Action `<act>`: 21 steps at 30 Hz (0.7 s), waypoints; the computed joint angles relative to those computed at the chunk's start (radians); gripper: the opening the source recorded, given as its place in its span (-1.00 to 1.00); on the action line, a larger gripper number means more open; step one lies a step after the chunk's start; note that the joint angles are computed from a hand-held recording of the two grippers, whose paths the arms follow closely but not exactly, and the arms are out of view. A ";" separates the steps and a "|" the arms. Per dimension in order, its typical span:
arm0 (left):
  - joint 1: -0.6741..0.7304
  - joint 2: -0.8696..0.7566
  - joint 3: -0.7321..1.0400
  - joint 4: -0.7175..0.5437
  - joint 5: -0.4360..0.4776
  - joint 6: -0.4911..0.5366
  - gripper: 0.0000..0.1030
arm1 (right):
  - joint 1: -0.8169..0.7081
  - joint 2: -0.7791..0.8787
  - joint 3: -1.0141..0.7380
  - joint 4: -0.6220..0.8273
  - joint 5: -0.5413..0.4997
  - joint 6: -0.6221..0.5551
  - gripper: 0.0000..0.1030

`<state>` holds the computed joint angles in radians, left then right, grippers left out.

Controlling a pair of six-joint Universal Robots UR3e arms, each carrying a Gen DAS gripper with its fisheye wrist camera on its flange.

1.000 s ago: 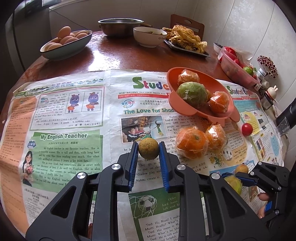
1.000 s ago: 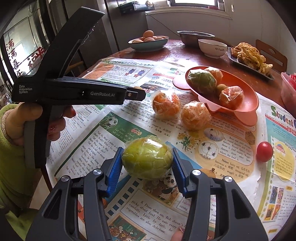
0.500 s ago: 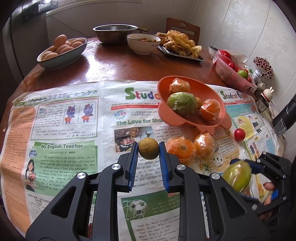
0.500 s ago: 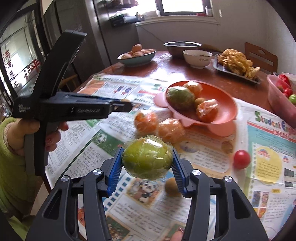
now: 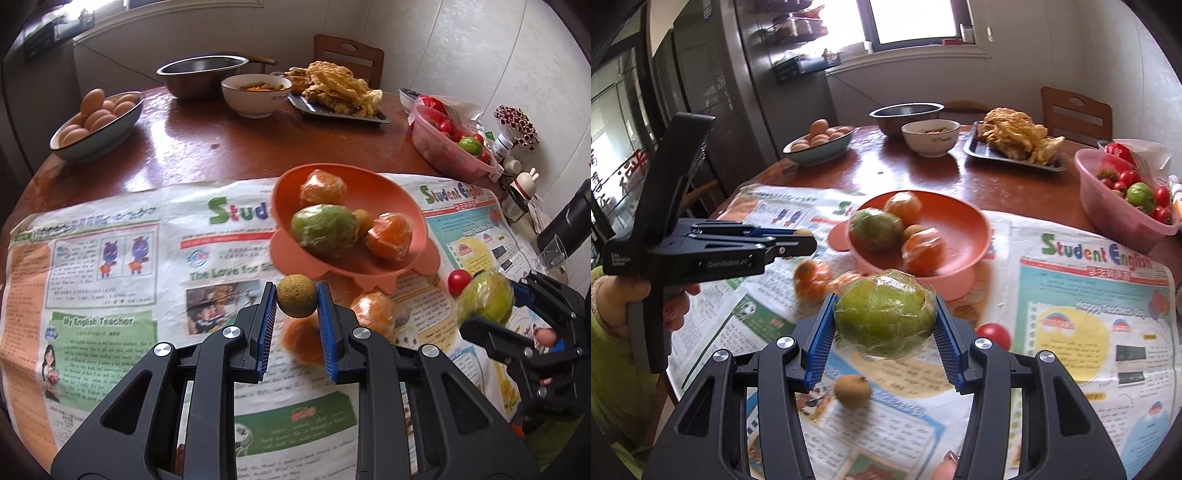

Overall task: Organize fruits
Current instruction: 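Lift and carry the green fruit and brown fruit over the bowl with both tools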

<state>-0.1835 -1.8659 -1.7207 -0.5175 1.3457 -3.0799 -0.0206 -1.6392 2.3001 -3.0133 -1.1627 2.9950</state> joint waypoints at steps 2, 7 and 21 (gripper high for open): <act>-0.017 -0.021 0.034 -0.012 0.004 -0.004 -0.70 | -0.024 -0.002 -0.002 0.004 0.009 -0.009 -0.05; -0.057 -0.081 0.122 -0.042 0.017 -0.014 -0.70 | -0.065 0.014 -0.019 0.009 0.026 -0.024 -0.05; -0.121 -0.216 0.309 -0.126 0.027 -0.011 -0.70 | -0.118 0.067 -0.079 0.026 0.047 -0.044 -0.05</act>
